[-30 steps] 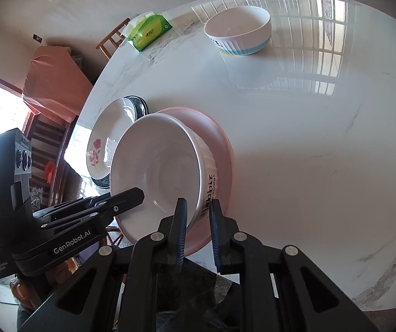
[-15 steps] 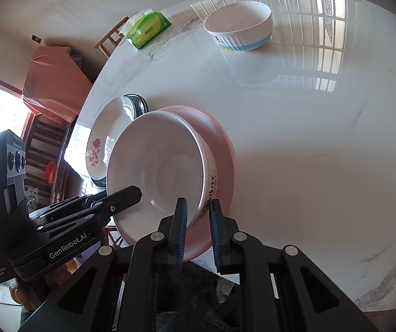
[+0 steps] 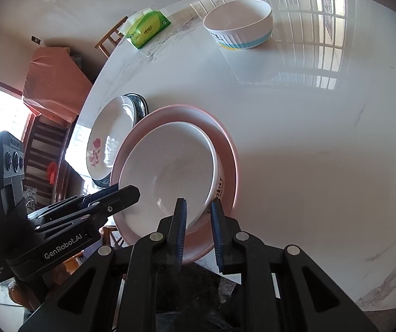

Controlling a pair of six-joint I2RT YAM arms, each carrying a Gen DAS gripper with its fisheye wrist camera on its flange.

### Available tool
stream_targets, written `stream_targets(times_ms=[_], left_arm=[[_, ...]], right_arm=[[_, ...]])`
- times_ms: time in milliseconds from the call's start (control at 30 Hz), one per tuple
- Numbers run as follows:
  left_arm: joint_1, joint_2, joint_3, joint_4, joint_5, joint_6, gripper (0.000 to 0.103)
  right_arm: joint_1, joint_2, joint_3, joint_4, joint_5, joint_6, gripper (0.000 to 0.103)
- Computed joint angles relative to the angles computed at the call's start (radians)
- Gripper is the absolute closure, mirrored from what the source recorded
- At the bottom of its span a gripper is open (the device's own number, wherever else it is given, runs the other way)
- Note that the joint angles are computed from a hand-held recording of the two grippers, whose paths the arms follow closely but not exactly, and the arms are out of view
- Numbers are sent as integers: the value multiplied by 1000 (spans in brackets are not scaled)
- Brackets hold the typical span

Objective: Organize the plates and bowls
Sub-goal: 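Open both grippers to release the rabbit-print bowl, then move to the white blue-banded bowl and grasp its rim with both grippers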

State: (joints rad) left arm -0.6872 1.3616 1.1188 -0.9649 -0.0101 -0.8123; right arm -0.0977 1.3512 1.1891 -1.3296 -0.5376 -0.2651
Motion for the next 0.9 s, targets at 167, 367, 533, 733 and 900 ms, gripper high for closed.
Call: stream_targets(times_ms=[167,367,533,733,900], left_arm=[[-7,-7,11,-11,-22,19,81],[-30,-49,34,-14,-56,36,81],[-29,-69,45,12,-69,44,49],[-9,-124,27,117,-107,45,44],[-3,-170,-15,273,-179,171,44]], right_arm=[[8,-21,-7,9,9,0,83],[-46,-45,8,8,-28,-40,83],[-129,-29,34,-10,-100,-79,79],[-204,-28,25,32,-117,-114,71],[-246,3,33,95,-105,-110,65]])
